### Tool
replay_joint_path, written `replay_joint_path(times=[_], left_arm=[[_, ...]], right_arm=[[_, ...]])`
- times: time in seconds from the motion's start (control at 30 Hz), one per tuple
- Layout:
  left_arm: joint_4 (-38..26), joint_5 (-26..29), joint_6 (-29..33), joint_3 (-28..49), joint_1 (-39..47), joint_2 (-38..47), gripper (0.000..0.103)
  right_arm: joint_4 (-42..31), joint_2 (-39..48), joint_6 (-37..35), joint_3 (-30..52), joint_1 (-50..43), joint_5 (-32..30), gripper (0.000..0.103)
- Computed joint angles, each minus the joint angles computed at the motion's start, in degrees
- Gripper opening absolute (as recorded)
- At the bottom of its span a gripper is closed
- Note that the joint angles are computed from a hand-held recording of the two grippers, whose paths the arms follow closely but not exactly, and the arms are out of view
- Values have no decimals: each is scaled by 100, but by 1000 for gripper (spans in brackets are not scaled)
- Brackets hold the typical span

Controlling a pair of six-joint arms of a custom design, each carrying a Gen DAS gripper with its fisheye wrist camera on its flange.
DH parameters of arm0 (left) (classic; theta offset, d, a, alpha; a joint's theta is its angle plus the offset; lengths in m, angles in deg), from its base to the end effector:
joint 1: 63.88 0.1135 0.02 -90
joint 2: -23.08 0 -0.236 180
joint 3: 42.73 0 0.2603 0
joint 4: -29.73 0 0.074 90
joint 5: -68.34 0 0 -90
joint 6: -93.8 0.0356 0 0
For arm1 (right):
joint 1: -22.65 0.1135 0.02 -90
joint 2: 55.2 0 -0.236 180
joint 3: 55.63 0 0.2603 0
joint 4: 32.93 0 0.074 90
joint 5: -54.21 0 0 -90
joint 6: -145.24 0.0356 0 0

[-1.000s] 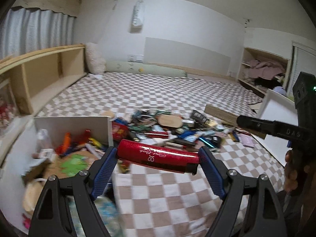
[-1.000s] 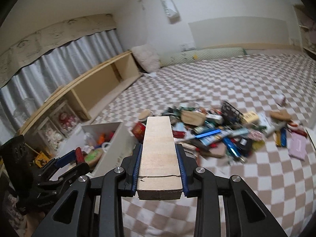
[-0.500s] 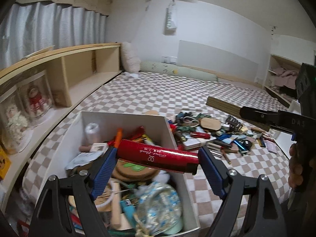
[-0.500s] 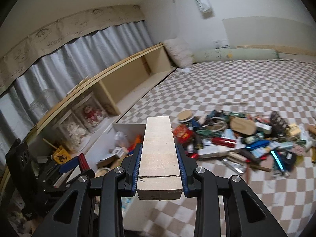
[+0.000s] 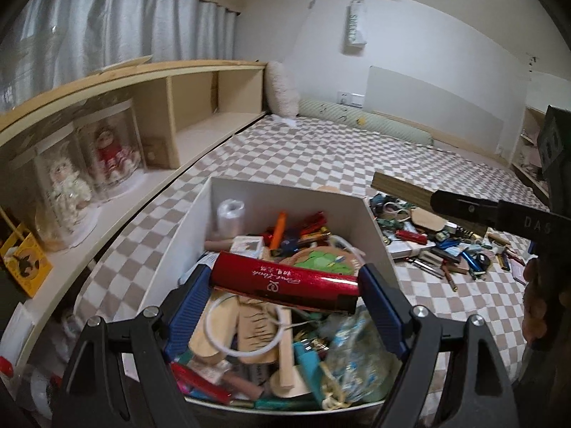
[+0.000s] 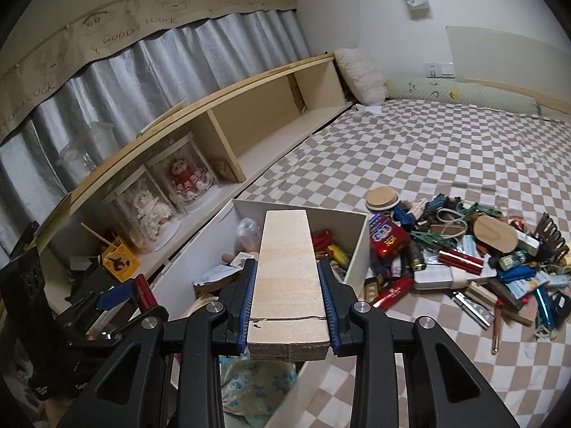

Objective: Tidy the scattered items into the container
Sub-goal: 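Carry the red tube and wooden block over the white box with both grippers, then open the left gripper to drop the red tube into the box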

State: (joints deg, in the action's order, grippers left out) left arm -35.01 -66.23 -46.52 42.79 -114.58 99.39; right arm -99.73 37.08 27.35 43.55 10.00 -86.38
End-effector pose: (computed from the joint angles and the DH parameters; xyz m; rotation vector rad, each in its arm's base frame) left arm 0.1950 -0.1988 0.3025 -0.2701 2.1823 0.0463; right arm 0.3341 -0.0468 0.2970 -0.5811 2.1897 0.7870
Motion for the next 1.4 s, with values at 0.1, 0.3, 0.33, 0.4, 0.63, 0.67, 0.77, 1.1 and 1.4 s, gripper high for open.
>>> replay_joint_path(times=[0.1, 0.3, 0.33, 0.4, 0.63, 0.67, 0.77, 1.1, 1.4], left_arm=[[-95, 88, -147, -211, 65, -151, 83], [-160, 349, -227, -511, 235, -312, 83], [-177, 381, -226, -535, 255, -316, 83], [-195, 458, -216, -587, 303, -340, 83], [-499, 781, -438, -722, 500, -393, 83], [-522, 838, -471, -769, 530, -415, 83], [-532, 1032, -514, -899, 613, -476, 83], [-554, 1364, -588, -960, 730, -312, 85], [-435, 1380, -548, -1092, 735, -495, 87]], right_arm=[[79, 3, 87, -31, 164, 119, 33], [192, 16, 211, -119, 482, 357, 33], [217, 5, 229, -152, 534, 411, 33], [265, -9, 247, -198, 628, 524, 34], [367, -31, 359, -275, 885, 678, 33], [384, -34, 379, -289, 929, 706, 34], [420, -17, 440, -308, 1046, 763, 33], [617, 47, 852, -366, 1429, 963, 33], [1014, 296, 1492, -328, 1889, 1484, 33]])
